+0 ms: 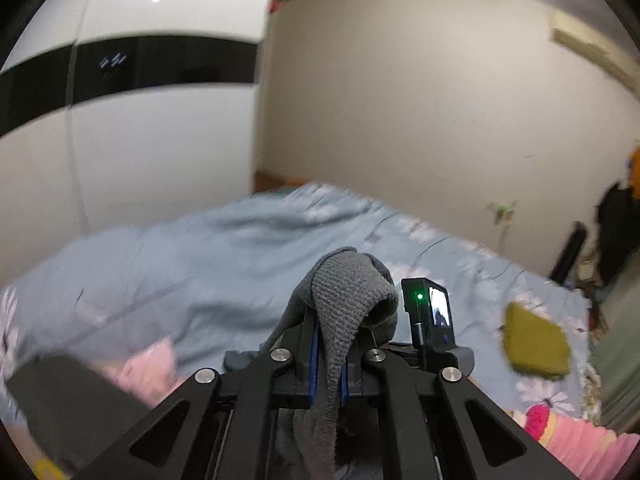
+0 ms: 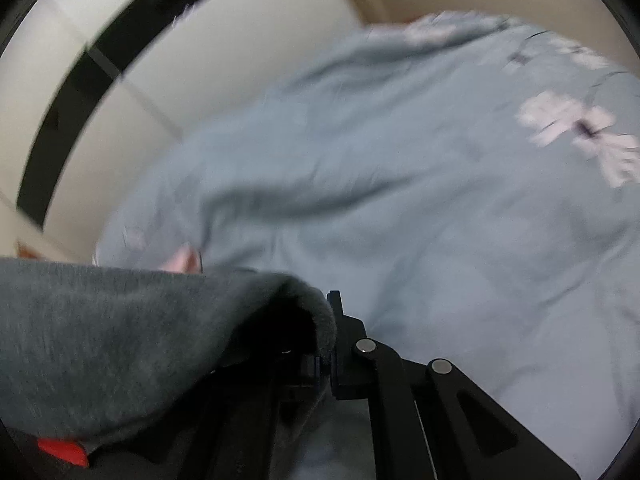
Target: Fold clothes
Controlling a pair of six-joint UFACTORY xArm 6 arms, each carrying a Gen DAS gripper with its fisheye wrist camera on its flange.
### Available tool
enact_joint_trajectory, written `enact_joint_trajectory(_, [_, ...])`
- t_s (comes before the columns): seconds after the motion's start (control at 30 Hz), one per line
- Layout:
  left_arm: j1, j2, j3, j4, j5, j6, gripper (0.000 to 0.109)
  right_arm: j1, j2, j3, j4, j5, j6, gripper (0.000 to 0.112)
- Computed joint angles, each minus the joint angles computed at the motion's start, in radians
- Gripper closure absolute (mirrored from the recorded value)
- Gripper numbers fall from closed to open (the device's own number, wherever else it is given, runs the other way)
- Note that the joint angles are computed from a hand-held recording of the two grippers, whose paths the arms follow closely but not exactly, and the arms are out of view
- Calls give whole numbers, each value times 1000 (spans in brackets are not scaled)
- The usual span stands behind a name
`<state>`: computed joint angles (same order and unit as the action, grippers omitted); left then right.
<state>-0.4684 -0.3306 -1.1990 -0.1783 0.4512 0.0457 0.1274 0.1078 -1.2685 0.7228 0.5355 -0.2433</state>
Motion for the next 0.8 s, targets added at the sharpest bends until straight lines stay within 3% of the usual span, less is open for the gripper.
enact_joint_trajectory(0.17, [-166, 59, -166, -102, -55, 154, 101, -118, -247, 106, -132, -105, 50, 110])
enact_joint_trajectory(0.3, [-250, 81, -298, -352, -59, 330, 101, -270, -469, 150, -342, -180, 180, 110])
enact_joint_trajectory(0.4, [-271, 84, -374, -492, -36, 404, 101, -371, -590, 121, -447, -168, 210, 110])
enact_joint_trajectory(0.53, [-231, 31, -375, -681, 28, 497, 100, -423, -719, 85, -575, -140, 202, 110])
enact_joint_trajectory(0.63, [-147, -27, -335, -811, 102, 529, 100, -411, -795, 86, -571, -160, 150, 110])
enact_joint_trajectory(0.7, [-90, -62, -291, -823, 147, 494, 100, -382, -827, 88, -543, -165, 101, 110])
enact_joint_trajectory(0.8, [-23, -83, -200, -679, 206, 390, 100, -328, -819, 88, -539, -69, 53, 110])
